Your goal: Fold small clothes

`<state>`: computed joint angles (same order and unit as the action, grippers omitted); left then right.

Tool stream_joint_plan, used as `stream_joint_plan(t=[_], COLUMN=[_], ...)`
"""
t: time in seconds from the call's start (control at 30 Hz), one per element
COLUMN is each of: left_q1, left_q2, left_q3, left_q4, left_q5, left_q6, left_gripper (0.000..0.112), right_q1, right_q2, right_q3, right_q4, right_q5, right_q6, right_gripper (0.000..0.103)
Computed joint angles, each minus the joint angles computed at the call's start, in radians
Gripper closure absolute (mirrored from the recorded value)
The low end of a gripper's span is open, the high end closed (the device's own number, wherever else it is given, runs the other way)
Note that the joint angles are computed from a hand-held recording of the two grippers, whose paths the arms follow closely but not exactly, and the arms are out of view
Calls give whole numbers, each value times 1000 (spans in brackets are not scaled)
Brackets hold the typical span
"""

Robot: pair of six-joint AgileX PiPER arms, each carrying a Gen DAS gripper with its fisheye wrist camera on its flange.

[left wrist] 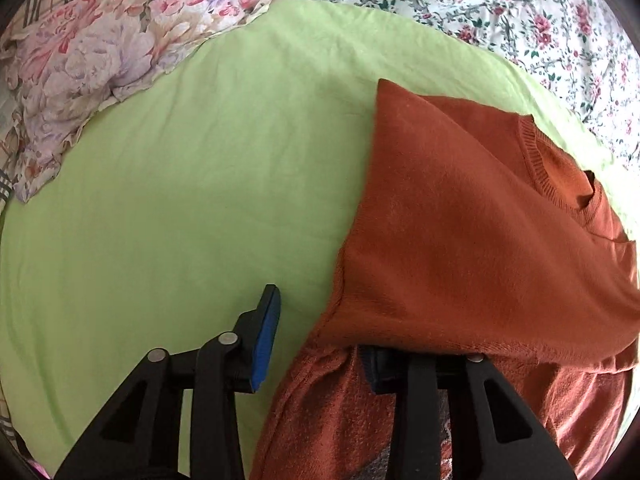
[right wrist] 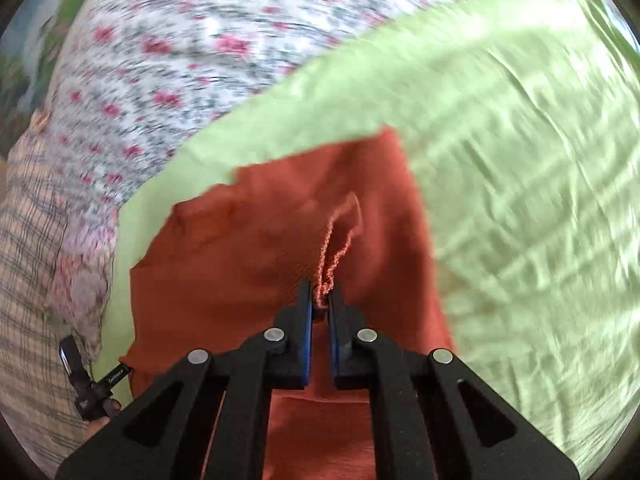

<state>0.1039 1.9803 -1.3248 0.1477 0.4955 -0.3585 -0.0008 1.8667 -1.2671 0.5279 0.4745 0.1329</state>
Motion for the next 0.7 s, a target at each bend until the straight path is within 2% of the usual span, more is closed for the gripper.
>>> stream_joint_plan(t=[0.2,0.37,0.5,0.7], left_q1=[84,89,73,111], left_q2=[-1,0,5,8], left_q3=[-17,-3,6,11], left_q4=[-236,-254,-208,-304], left_q5=[4,-11,-22,-14], left_q6=[174,193,165,278], left_gripper=[80,79,78,73], right_q1=[44,40,30,36], right_q2=[-16,-79,-10,65], right_q3=[-31,-15,-14,35], right_q4=[-24,110,-35,-27], right_q5=[17,-64,-20,-3], right_q6=[-16,-143,-9,-13], right_gripper=[96,96,96,96])
